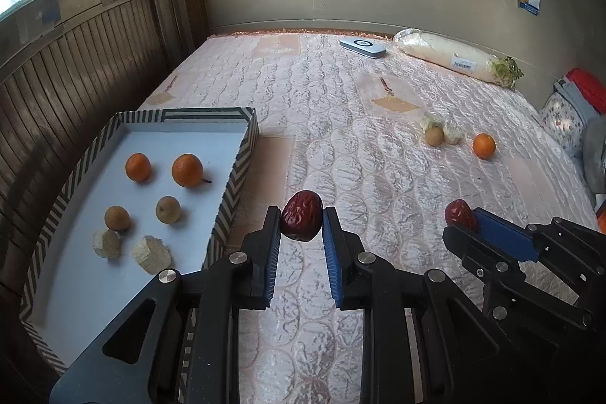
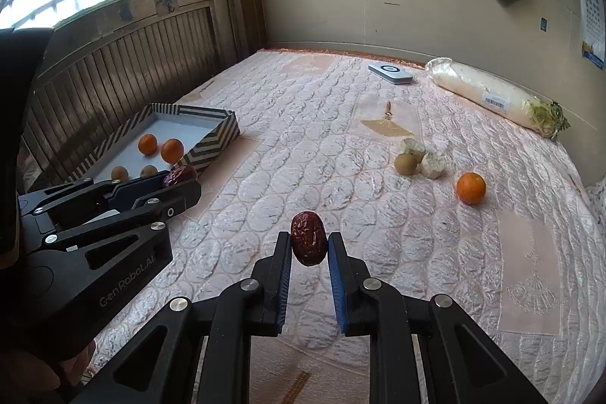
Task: Organize fruits
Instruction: 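Carry both red dates into the white tray and open both tools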
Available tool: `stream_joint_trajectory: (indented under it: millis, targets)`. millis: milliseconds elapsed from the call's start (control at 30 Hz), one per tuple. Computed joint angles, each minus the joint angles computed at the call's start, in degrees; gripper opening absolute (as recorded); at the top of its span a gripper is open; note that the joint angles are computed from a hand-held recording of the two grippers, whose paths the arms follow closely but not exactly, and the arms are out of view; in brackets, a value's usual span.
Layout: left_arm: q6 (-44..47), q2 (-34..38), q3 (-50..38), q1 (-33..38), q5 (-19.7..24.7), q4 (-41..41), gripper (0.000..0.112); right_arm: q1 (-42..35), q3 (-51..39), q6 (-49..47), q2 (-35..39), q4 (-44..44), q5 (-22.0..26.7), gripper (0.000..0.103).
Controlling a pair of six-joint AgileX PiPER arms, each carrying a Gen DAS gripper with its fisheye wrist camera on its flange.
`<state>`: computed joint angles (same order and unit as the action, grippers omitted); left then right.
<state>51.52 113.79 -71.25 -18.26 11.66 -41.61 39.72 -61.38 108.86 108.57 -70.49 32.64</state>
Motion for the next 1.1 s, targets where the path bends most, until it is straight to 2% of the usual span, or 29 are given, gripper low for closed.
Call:
stream_joint_trajectory:
  millis: [600, 900, 1100]
  targets:
    - [1.8, 0.1, -1.5, 8.6, 1.3, -1.2, 0.021, 1.6, -16.4, -18.1, 8.2, 10.1, -0.6, 0.019]
    - [2.9, 1.0, -2.6, 13.9, 2.4, -2.0, 0.021, 2.8, -28.3, -32.1, 14.6, 19.4, 0.2, 0.019]
    - [-0.4, 2.8, -4.8, 17.1, 3.5, 1.2, 0.021, 3.4, -36.7, -40.1, 19.5, 25.1, 1.3, 0.019]
